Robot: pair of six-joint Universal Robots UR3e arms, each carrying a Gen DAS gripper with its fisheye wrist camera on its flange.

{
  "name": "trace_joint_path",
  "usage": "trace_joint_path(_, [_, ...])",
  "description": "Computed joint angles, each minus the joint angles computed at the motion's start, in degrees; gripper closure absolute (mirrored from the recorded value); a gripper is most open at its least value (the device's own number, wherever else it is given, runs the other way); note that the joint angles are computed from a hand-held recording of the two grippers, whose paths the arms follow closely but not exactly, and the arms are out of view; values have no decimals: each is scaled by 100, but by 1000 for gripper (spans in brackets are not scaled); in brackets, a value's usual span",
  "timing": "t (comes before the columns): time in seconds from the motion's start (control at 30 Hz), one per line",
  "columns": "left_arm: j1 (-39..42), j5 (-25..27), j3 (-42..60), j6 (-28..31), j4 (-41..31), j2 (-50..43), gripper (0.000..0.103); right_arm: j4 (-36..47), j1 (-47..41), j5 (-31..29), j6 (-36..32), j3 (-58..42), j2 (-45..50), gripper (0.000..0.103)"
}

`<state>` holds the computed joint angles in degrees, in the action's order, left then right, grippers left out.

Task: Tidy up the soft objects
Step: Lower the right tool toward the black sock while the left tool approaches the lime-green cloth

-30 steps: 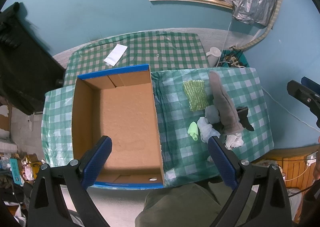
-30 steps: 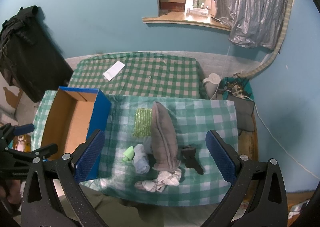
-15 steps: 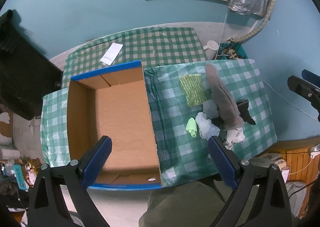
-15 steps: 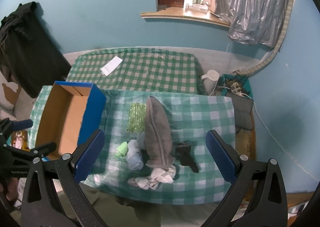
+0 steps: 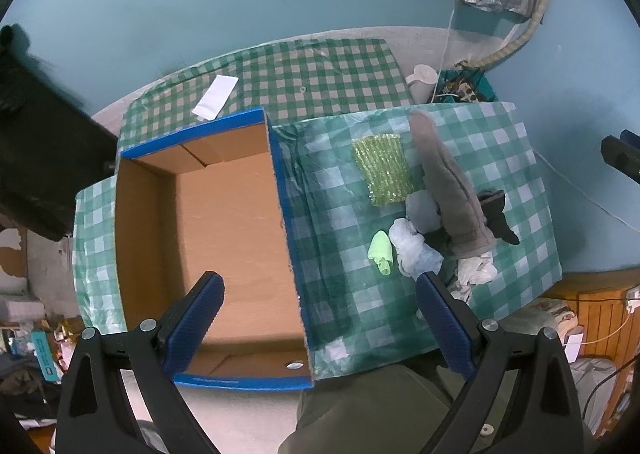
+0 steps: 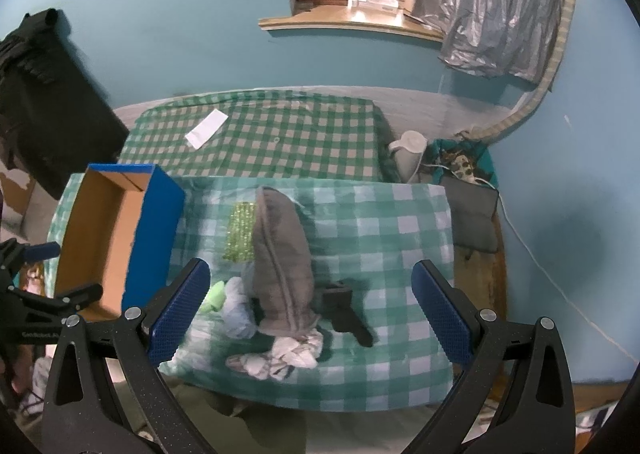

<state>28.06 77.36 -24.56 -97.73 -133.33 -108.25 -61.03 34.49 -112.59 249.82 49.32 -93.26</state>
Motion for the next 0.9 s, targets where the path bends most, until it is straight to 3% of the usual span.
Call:
trace_joint_path(0.37, [-516,307,-2186,-360,1440,943,6,-546,-596,336,-363,1611,-1086,2])
trace_joint_path(0.9, [-985,667,-4188,-626,2836,1581,6,-1657,-1320,937,-1077,3851,-2347,2])
